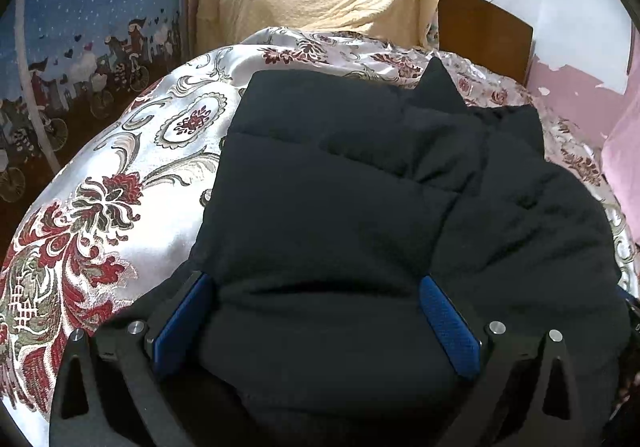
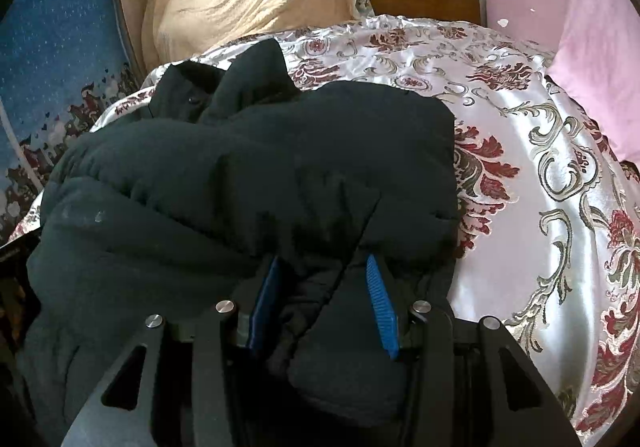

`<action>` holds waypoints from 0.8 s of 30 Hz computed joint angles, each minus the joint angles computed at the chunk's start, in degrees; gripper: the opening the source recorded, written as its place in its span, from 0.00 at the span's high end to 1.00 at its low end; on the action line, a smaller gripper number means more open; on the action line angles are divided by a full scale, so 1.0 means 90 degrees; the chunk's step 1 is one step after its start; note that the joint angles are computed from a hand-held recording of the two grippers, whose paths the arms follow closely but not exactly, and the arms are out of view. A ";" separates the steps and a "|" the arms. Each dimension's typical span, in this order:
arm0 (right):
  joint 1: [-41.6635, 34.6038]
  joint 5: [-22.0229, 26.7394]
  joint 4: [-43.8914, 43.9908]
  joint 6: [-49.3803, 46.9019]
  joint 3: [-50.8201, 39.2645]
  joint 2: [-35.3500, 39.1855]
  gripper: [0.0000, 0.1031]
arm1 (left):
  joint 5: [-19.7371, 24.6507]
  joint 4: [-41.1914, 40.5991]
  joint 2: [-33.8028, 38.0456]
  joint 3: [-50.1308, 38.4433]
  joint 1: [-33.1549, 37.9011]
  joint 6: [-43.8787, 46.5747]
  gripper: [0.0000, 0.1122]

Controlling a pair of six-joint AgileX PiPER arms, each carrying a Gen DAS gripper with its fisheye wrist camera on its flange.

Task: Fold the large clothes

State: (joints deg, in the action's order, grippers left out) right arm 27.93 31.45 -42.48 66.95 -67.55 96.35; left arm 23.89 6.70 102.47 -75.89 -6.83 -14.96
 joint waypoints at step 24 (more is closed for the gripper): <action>0.0831 0.1565 0.1912 0.0186 0.0470 -0.2089 0.04 | 0.3334 -0.1682 -0.2407 -0.0233 0.0639 0.2778 0.08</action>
State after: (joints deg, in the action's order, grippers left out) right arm 35.41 45.54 -25.27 68.63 -63.32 77.55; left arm 53.89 -8.44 80.81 -77.99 -1.08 10.04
